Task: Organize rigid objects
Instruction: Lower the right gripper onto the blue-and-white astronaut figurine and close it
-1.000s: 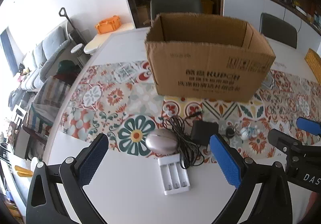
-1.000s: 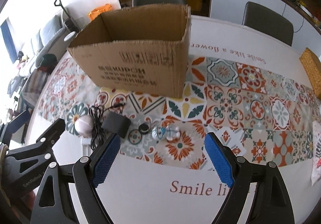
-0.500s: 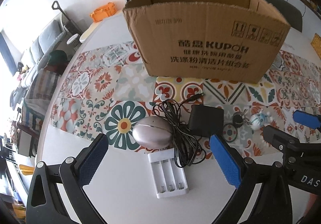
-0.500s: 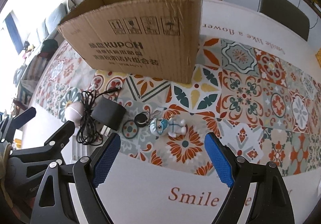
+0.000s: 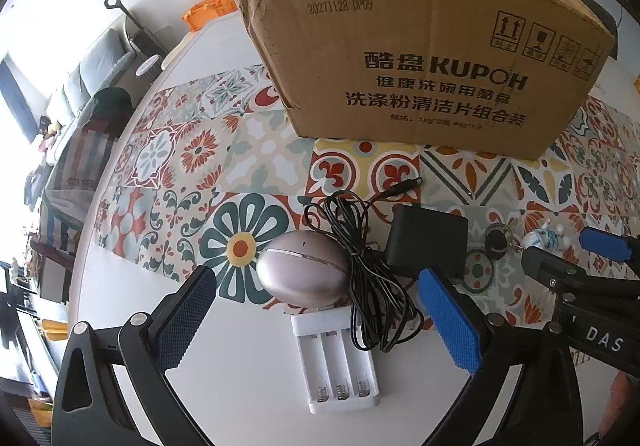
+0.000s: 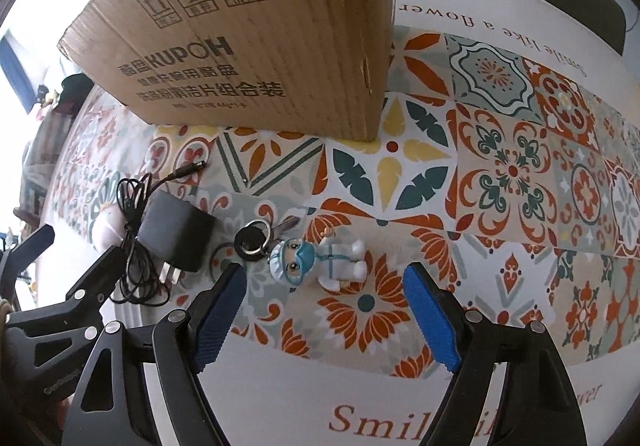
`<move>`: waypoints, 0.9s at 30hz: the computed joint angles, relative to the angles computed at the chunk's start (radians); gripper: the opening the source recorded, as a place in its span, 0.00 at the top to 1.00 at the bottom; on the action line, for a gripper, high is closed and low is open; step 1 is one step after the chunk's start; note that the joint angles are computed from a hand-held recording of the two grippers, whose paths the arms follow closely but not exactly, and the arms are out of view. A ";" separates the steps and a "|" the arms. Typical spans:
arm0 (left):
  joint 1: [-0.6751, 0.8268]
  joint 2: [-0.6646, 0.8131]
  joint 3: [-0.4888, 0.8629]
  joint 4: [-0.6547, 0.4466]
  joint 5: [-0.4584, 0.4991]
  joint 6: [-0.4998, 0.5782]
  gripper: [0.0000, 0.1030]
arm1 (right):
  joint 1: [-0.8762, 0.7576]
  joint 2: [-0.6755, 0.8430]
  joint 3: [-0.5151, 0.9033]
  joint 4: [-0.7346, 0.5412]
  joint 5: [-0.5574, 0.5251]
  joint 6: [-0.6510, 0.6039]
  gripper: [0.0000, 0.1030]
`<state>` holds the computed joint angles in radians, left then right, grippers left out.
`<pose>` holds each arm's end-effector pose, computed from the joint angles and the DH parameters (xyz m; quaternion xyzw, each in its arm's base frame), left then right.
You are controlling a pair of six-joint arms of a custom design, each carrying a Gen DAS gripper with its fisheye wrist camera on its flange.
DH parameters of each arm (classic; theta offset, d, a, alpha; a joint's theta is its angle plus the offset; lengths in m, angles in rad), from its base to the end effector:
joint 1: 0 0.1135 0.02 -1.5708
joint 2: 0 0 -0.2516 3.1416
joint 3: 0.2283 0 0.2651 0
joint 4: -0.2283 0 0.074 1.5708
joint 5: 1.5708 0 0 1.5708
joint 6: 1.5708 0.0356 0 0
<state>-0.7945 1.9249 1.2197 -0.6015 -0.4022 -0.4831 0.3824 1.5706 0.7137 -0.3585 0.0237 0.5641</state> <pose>0.2696 -0.2547 0.1247 0.1246 0.9636 0.0820 0.2216 0.2531 0.1009 0.1065 0.0914 0.9799 0.0702 0.1626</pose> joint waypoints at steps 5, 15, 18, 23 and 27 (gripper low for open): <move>0.008 0.006 0.003 0.002 0.001 0.000 0.00 | -0.017 0.074 0.040 0.009 -0.012 0.000 0.27; 0.019 -0.004 -0.015 0.013 0.017 -0.007 0.00 | -0.004 0.179 0.109 0.052 0.011 -0.009 0.41; 0.020 -0.018 -0.030 0.022 0.018 -0.007 0.00 | 0.007 0.184 0.115 0.060 0.013 0.009 0.46; 0.033 -0.065 -0.084 0.061 0.049 0.000 0.00 | 0.036 0.151 0.093 0.064 0.031 0.048 0.46; 0.053 -0.118 -0.144 0.105 0.090 0.008 0.00 | 0.085 0.090 0.092 0.027 0.085 0.077 0.46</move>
<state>-0.7410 1.8071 1.0755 -0.4963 -0.3121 -0.4753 0.4672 1.6608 0.8059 -0.3311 0.1084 0.6410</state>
